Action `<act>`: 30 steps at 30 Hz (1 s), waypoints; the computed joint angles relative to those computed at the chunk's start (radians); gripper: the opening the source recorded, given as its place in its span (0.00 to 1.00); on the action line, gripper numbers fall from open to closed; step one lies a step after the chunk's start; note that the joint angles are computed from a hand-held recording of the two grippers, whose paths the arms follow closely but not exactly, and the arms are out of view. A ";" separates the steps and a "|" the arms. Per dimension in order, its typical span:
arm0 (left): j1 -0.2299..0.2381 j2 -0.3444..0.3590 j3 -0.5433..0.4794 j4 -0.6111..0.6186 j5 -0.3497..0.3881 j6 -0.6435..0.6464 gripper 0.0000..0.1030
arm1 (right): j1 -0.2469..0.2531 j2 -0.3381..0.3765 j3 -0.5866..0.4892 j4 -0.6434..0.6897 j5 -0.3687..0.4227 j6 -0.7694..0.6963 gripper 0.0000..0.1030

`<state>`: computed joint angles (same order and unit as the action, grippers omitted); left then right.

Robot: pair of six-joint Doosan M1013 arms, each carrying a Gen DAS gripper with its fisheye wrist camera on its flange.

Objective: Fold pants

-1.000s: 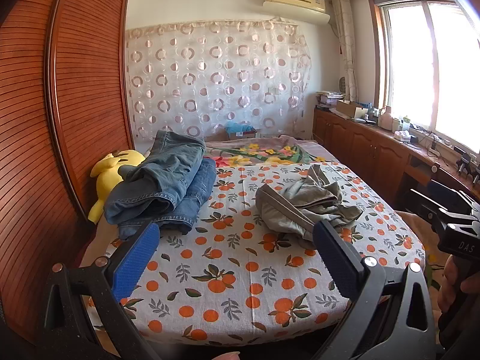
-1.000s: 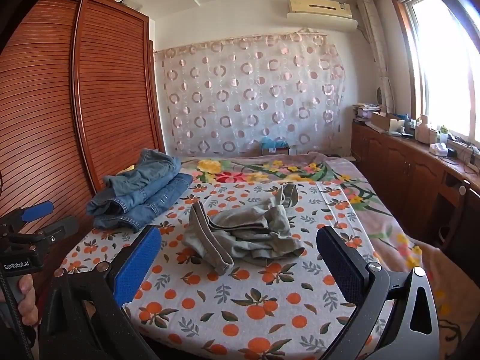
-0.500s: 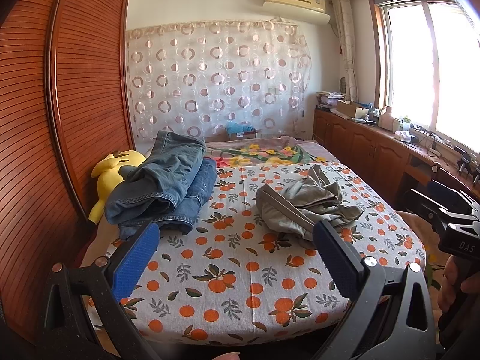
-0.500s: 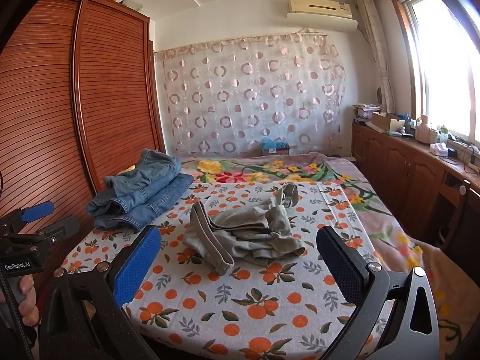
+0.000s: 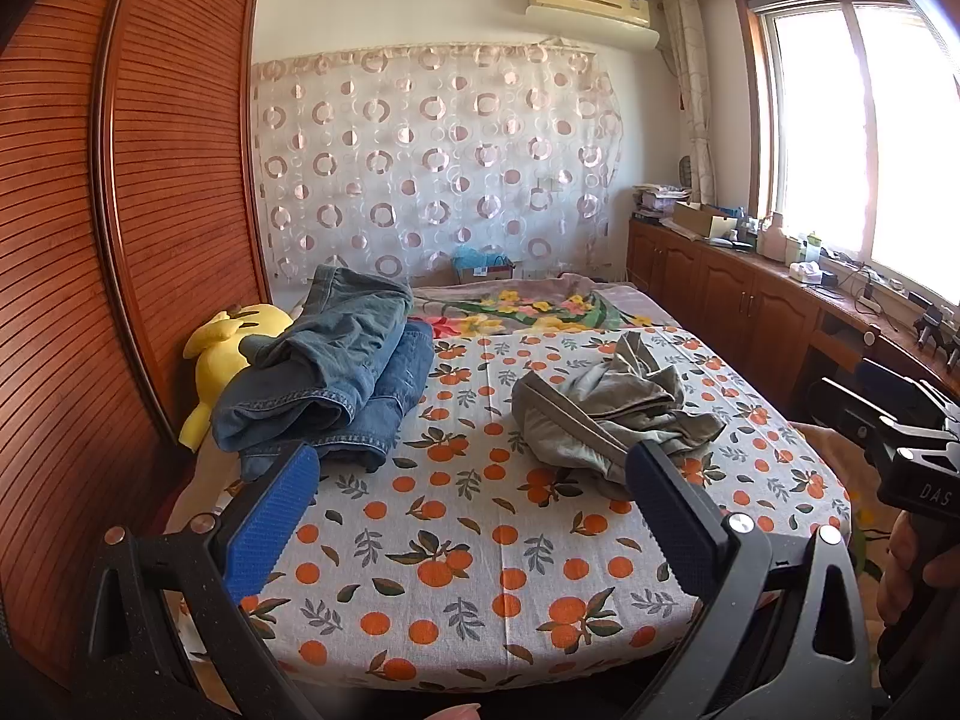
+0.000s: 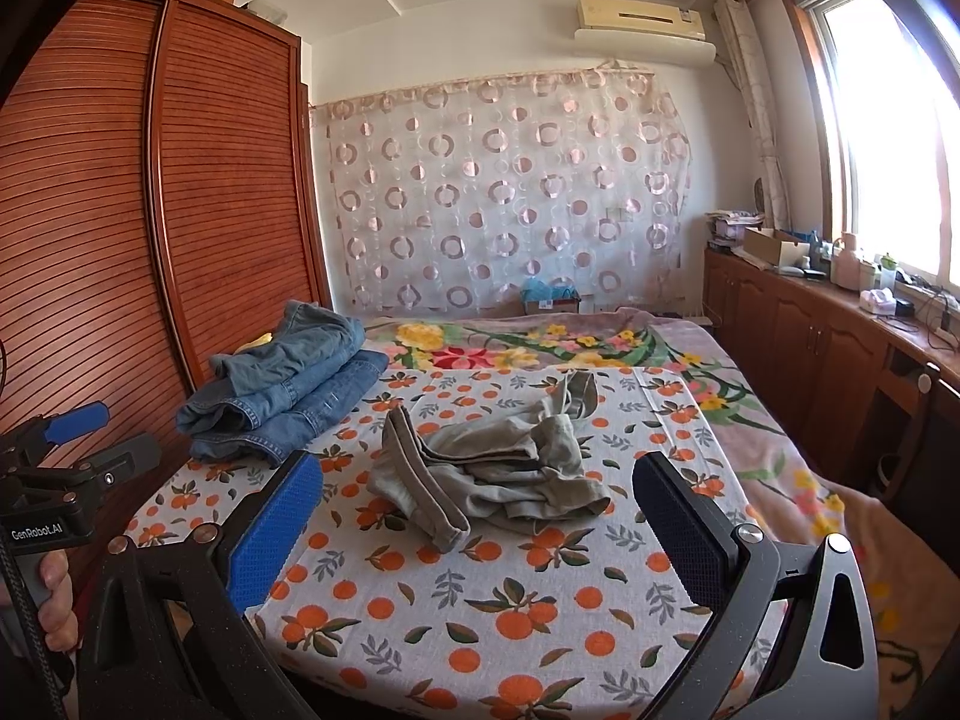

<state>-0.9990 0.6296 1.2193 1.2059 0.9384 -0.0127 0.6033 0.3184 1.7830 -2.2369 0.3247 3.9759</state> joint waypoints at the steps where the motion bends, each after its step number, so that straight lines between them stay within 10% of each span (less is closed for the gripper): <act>1: 0.000 0.000 -0.001 0.001 0.000 0.000 0.99 | 0.000 0.000 0.000 -0.001 0.001 0.002 1.00; 30: -0.001 0.000 0.002 0.007 0.000 -0.007 0.99 | 0.004 0.001 0.002 -0.013 0.010 0.014 1.00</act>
<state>-0.9996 0.6293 1.2218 1.2130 0.9383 -0.0198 0.6074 0.3189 1.7854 -2.2501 0.3348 3.9903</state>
